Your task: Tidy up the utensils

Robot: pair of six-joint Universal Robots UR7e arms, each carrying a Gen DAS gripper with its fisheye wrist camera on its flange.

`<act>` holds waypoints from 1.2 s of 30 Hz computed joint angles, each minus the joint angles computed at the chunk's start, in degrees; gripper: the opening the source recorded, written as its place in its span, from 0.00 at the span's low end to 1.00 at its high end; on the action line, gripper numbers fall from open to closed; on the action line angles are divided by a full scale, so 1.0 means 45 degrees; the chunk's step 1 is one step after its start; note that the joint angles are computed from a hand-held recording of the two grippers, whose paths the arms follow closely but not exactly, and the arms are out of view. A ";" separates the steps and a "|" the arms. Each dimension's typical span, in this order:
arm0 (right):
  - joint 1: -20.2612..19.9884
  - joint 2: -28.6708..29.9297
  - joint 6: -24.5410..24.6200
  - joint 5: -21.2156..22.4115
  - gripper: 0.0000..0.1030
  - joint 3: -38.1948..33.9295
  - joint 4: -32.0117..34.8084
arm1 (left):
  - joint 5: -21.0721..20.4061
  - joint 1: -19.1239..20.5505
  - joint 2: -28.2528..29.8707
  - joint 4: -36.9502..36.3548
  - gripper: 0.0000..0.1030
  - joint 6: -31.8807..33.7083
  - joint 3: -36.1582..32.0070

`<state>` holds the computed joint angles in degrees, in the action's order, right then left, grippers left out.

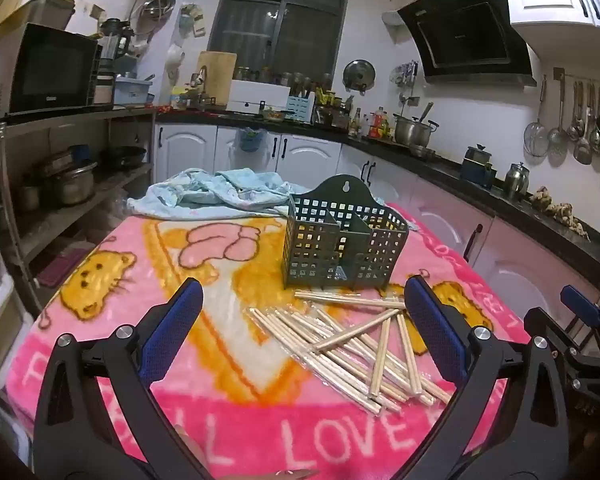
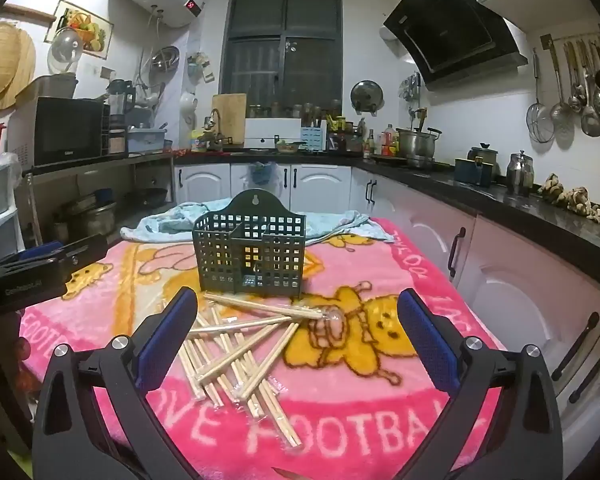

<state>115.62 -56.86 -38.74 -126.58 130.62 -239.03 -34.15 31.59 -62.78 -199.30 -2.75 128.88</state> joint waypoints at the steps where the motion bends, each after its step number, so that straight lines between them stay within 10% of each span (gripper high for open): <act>1: 0.0014 -0.0006 0.0022 -0.0053 0.94 -0.0011 0.0048 | -0.0005 0.0004 -0.0006 0.0014 0.90 -0.0040 -0.0001; 36: 0.0015 -0.0045 0.0125 -0.0174 0.94 -0.0059 0.0115 | 0.0031 -0.0003 0.0106 -0.0365 0.90 0.0327 -0.0008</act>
<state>115.69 -57.06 -38.18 -127.36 130.35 -238.52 -34.01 31.57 -62.31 -200.94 -1.28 128.85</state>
